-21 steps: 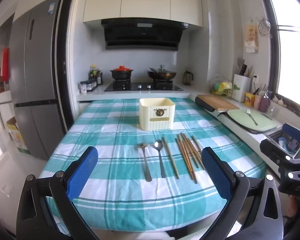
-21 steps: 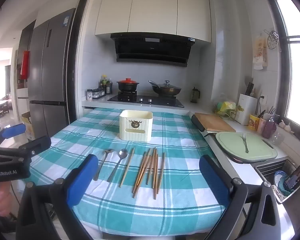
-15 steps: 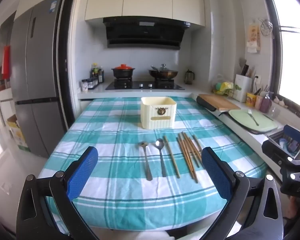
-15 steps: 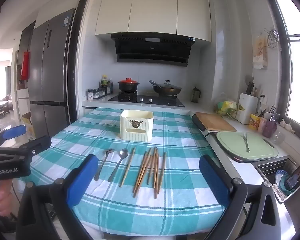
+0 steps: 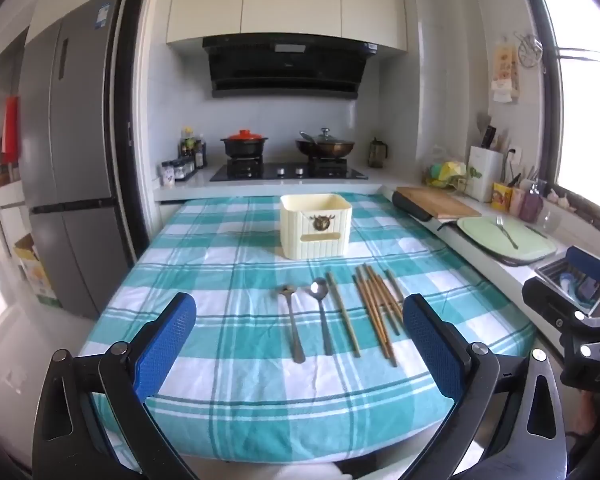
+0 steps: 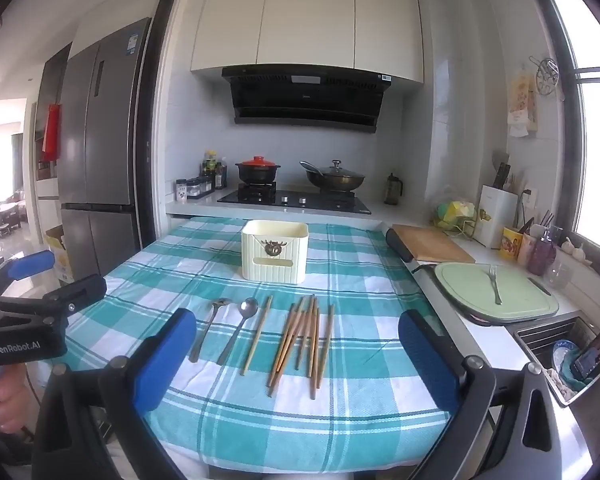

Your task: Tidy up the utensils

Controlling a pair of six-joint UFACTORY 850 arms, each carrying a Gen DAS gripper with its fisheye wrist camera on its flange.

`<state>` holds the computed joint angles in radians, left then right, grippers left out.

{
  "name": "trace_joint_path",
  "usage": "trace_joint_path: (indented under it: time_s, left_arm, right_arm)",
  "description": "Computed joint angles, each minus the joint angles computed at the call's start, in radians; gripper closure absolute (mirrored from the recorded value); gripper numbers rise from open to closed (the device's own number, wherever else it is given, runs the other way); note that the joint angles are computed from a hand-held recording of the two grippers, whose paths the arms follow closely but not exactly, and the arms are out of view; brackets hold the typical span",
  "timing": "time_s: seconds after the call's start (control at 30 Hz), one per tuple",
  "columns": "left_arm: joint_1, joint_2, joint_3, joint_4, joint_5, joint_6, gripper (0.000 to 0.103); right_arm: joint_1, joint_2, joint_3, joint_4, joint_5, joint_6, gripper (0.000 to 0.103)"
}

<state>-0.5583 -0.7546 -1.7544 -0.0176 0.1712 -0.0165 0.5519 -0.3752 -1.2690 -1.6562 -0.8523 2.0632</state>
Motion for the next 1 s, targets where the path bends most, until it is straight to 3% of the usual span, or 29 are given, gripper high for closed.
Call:
trace_joint_path:
  time_s: [0.17, 0.33, 0.53, 1.0]
  left_arm:
    - [-0.002, -0.004, -0.004, -0.001, -0.001, 0.012, 0.0]
    - [0.003, -0.002, 0.001, 0.157, 0.008, -0.15, 0.0]
    - [-0.002, 0.003, 0.01, 0.048, 0.026, -0.033, 0.0]
    - [-0.003, -0.009, -0.01, 0.033, 0.009, -0.009, 0.0]
  right_arm:
    - [-0.001, -0.002, 0.0, -0.002, 0.003, 0.005, 0.0]
    - [-0.001, -0.003, 0.0, -0.002, 0.004, 0.008, 0.0]
    - [-0.007, -0.011, 0.009, -0.013, 0.001, 0.029, 0.0]
    - [-0.012, -0.013, 0.01, -0.019, 0.005, 0.036, 0.0]
